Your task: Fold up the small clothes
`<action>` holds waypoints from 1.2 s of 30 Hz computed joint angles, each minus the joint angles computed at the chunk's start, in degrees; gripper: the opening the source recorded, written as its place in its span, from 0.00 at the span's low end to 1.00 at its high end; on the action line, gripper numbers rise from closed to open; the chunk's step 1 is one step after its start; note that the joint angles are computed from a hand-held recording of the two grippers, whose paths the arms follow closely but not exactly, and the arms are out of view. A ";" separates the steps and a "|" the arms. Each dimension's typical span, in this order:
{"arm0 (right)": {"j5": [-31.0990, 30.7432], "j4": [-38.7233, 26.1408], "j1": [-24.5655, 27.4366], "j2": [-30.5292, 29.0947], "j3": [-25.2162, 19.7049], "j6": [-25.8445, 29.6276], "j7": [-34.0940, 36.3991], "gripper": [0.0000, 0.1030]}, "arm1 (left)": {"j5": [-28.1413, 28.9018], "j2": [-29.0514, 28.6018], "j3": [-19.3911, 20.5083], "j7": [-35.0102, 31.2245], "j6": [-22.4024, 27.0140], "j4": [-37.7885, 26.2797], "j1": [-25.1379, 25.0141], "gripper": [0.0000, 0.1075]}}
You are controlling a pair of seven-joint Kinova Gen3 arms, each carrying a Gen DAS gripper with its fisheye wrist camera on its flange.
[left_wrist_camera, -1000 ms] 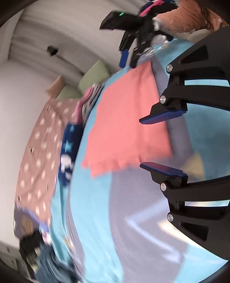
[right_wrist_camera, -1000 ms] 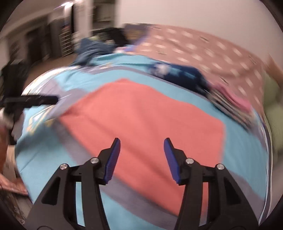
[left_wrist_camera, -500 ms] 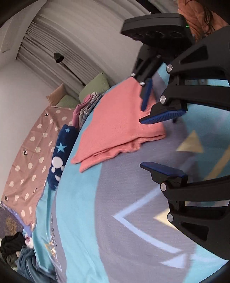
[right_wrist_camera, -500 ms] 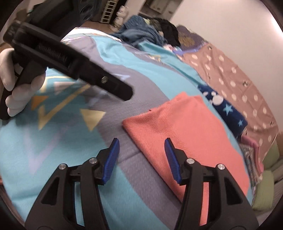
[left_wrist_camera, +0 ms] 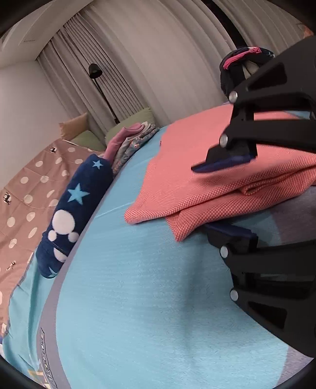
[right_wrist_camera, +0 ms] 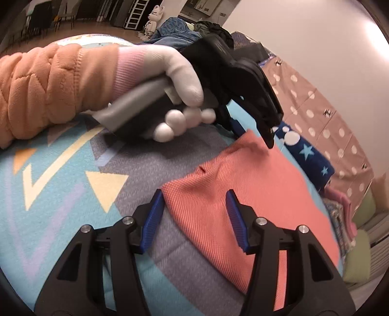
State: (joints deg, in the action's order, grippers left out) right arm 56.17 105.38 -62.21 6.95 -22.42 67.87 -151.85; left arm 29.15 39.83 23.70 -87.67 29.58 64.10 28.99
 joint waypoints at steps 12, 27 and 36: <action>-2.34 -0.92 0.89 -0.89 -0.10 -1.83 -0.56 0.05 | 0.65 -0.39 -0.20 0.19 -1.82 1.67 0.13 0.05; -3.48 1.20 3.49 -4.37 -1.56 -3.46 -7.02 0.17 | -1.38 -0.09 0.07 -0.80 -0.07 0.46 0.74 0.22; -5.62 2.68 3.96 -5.74 -3.57 -1.33 -6.18 0.42 | -1.40 -1.47 0.48 -1.65 -1.59 2.92 0.91 0.27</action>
